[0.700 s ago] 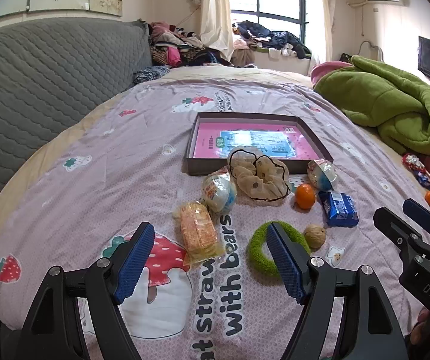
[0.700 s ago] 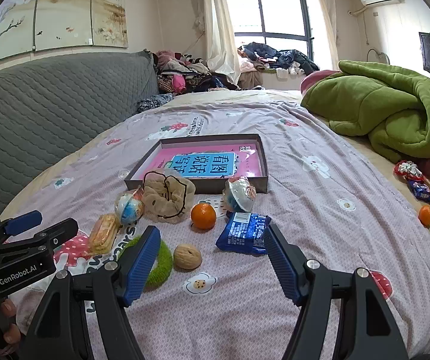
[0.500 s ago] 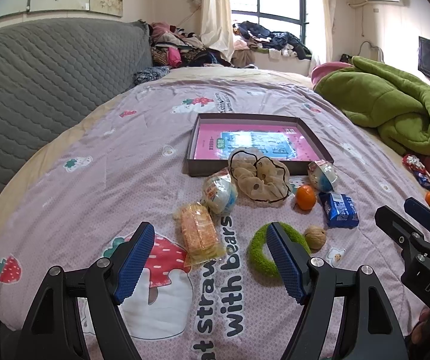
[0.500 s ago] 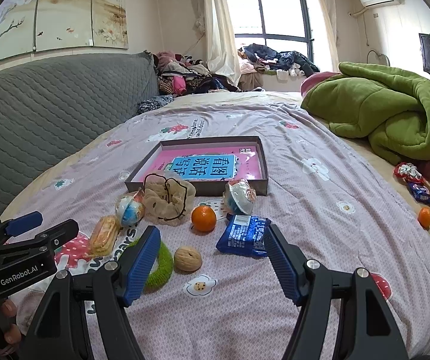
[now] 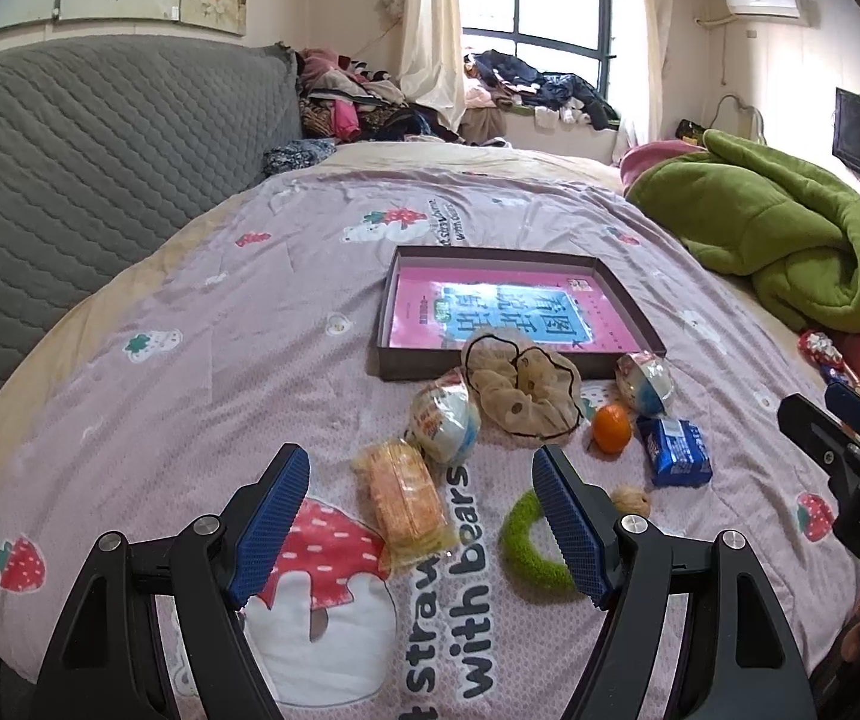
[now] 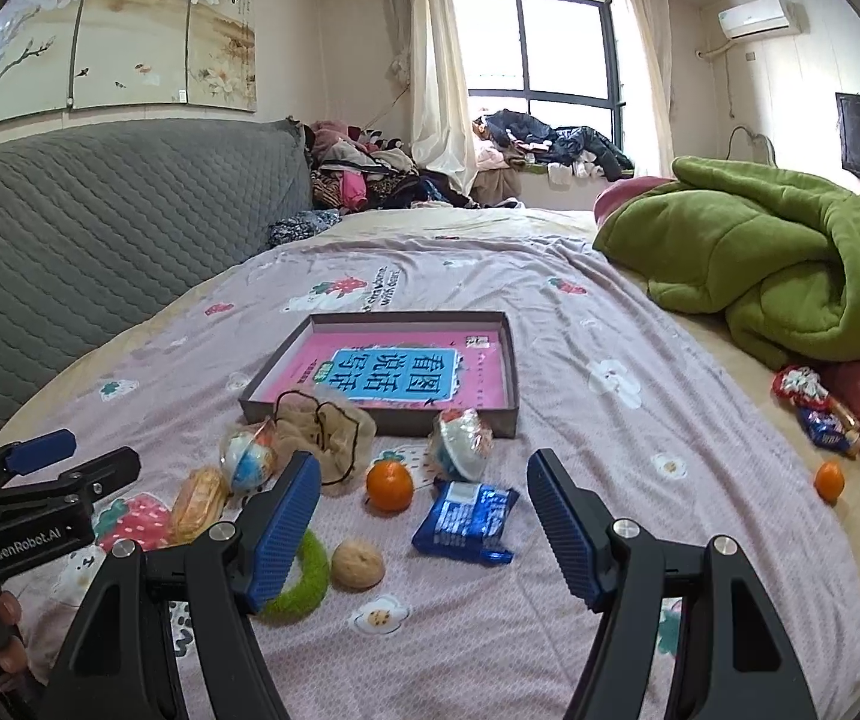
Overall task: Organize objects
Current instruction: 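Move the left tool to the bread snack while the right tool approaches the blue packet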
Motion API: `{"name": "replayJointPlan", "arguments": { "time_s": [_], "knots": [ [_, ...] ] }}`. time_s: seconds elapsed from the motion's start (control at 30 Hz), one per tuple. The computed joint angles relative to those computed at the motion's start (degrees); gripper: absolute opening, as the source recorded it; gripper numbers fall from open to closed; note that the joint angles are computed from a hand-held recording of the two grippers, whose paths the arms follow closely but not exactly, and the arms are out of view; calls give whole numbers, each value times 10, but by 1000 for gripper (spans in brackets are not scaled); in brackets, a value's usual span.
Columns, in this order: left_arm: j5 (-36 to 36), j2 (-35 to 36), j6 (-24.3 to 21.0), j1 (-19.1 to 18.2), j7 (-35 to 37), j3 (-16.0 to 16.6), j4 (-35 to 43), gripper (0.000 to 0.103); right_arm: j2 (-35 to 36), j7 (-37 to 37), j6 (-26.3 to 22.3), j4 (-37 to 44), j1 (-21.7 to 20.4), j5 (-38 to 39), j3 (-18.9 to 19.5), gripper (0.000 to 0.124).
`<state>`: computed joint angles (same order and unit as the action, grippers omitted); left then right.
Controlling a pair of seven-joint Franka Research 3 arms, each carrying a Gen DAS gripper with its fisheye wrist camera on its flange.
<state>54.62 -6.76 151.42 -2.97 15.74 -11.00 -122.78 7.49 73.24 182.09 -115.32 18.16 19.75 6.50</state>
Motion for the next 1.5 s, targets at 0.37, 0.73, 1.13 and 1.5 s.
{"name": "replayJointPlan", "arguments": {
  "time_s": [0.37,0.73,1.13,1.5],
  "knots": [
    [-51,35,7,4,56,15,27,78,35,52,-40,42,25,-74,-42,71],
    [-80,83,-5,-9,80,29,49,78,71,78,-71,72,20,-100,-48,71],
    [-127,123,-7,-16,114,42,65,78,107,103,-112,105,29,-125,-65,71],
    [-144,154,-12,-17,125,53,81,78,157,146,-168,164,34,-149,-76,71]
  ]
}}
